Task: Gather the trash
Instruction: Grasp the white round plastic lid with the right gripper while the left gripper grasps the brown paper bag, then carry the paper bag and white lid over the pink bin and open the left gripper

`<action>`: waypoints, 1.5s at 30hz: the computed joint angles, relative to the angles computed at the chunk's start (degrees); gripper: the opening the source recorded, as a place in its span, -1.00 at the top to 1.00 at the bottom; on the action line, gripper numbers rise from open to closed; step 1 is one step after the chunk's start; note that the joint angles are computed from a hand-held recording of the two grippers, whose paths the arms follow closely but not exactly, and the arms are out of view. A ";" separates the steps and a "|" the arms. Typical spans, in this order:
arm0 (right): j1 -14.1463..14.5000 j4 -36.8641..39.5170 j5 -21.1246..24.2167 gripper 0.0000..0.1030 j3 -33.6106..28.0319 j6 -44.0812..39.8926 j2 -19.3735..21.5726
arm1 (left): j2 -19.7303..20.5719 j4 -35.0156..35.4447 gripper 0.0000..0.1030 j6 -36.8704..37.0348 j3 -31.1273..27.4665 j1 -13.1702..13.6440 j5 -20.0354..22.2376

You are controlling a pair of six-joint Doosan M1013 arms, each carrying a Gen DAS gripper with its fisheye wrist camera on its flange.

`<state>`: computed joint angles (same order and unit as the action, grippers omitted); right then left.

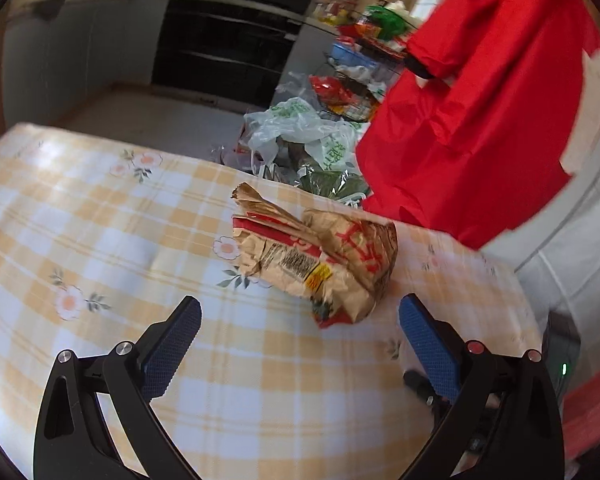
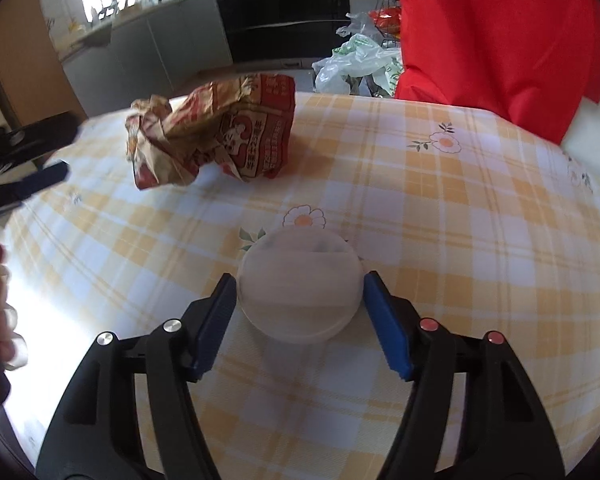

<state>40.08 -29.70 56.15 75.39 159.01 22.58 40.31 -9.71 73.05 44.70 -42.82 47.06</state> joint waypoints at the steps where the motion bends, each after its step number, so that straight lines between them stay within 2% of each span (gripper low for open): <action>1: 0.26 -1.43 0.99 -0.28 -0.14 1.34 0.14 | 0.60 -1.04 -0.88 -0.53 -0.92 0.06 0.16; 6: 1.09 -5.64 2.32 -0.28 -0.12 5.39 0.19 | 4.43 -1.58 -0.88 -6.74 -7.10 0.02 3.78; 9: 0.83 -5.56 1.15 -0.28 0.54 5.50 -0.12 | 6.28 -1.23 -0.88 -9.49 -9.87 0.02 5.80; 12: 0.75 -5.62 -0.21 -0.28 1.20 6.07 -0.52 | 6.77 -2.30 -0.88 -14.57 -9.70 0.43 5.86; 16: 0.42 -4.01 -1.62 -0.28 1.62 4.50 -0.72 | 6.60 -6.64 -0.88 -17.16 -8.06 1.14 4.20; 20: 0.46 -3.81 -2.33 -0.28 1.53 4.01 -0.62 | 5.95 -15.62 -0.87 -17.73 -5.01 2.18 -0.69; 22: 0.34 -3.42 -2.76 -0.28 1.63 3.84 -0.64 | 5.95 -17.01 -0.84 -17.66 -4.77 2.24 -1.45; 25: 0.06 -2.84 -3.26 -0.28 1.85 4.02 -0.74 | 6.99 -18.43 -0.46 -17.04 -6.58 2.38 -0.29; 26: 0.02 -2.87 -3.38 -0.28 1.94 4.17 -0.78 | 7.13 -19.36 -0.21 -16.54 -6.76 2.44 -0.13; 27: 0.04 -2.88 -3.53 -0.28 2.05 4.30 -0.83 | 6.71 -20.25 0.03 -15.70 -5.93 2.49 -1.13; 29: -0.09 -2.52 -4.01 -0.28 2.25 4.14 -0.95 | 5.57 -20.57 0.23 -12.48 -4.13 2.43 -3.52; 30: -0.14 -2.48 -4.28 -0.28 2.39 4.17 -1.03 | 4.83 -20.69 0.26 -10.43 -3.01 2.40 -4.71; 32: -0.23 -2.59 -4.56 -0.28 2.61 4.49 -1.13 | 3.01 -21.04 0.29 -5.23 -0.58 2.38 -6.55; 37: -0.21 -3.10 -4.36 -0.28 2.86 5.64 -1.31 | -1.83 -19.93 0.31 1.17 5.23 2.75 -8.09; 41: -0.01 -4.25 -5.77 -0.28 3.83 6.55 -2.00 | -7.80 -17.78 0.31 6.24 12.25 3.46 -9.28; 45: 0.71 -7.58 -6.58 -0.28 4.76 8.51 -2.75 | -17.03 -15.70 0.31 12.45 24.20 4.55 -14.13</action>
<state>40.79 -37.28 49.57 80.15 167.51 19.83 23.28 -25.41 85.50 68.90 -38.26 32.93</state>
